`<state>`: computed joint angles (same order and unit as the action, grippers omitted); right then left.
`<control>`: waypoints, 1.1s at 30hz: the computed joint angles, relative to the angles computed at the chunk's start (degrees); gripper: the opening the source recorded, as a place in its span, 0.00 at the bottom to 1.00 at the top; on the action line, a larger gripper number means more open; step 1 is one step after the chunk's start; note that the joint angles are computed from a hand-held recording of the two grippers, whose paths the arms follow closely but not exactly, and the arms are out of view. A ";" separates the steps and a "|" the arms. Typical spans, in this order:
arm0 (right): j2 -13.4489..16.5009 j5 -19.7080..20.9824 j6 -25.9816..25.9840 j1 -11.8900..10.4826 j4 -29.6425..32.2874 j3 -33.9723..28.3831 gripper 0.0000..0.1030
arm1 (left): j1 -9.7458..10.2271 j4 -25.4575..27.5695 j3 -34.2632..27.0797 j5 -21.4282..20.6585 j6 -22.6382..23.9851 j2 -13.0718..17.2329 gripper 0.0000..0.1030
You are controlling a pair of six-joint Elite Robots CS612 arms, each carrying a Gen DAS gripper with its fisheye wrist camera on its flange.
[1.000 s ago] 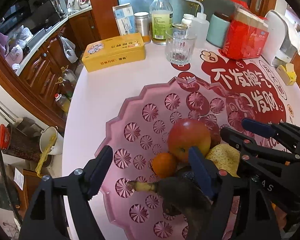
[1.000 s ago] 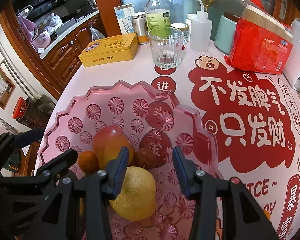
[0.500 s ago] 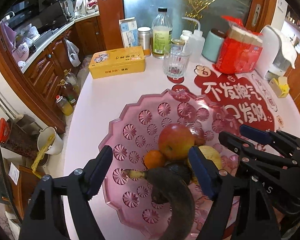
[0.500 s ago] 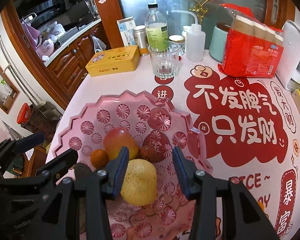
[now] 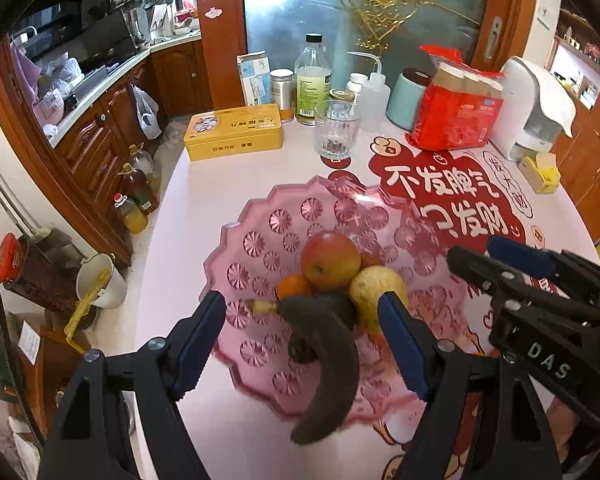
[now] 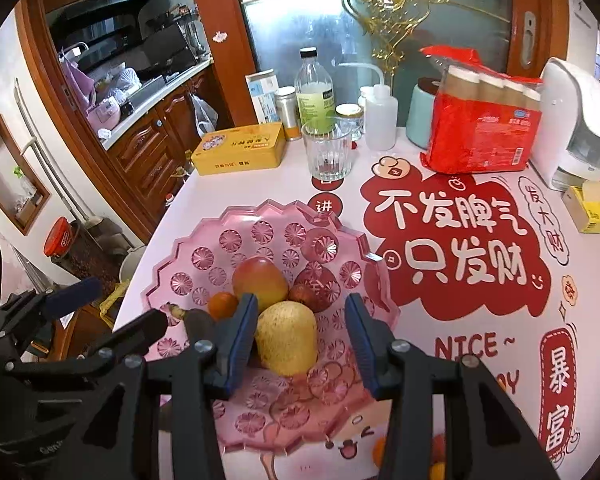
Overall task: Organize fruits
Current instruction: 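Move both tools back toward the remaining mandarins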
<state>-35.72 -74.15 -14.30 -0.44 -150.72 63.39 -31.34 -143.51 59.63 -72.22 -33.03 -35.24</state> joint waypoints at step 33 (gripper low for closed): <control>-10.59 2.43 -4.34 -8.81 -11.13 14.39 0.44 | -6.84 -4.36 1.12 -0.94 -1.39 -2.51 0.80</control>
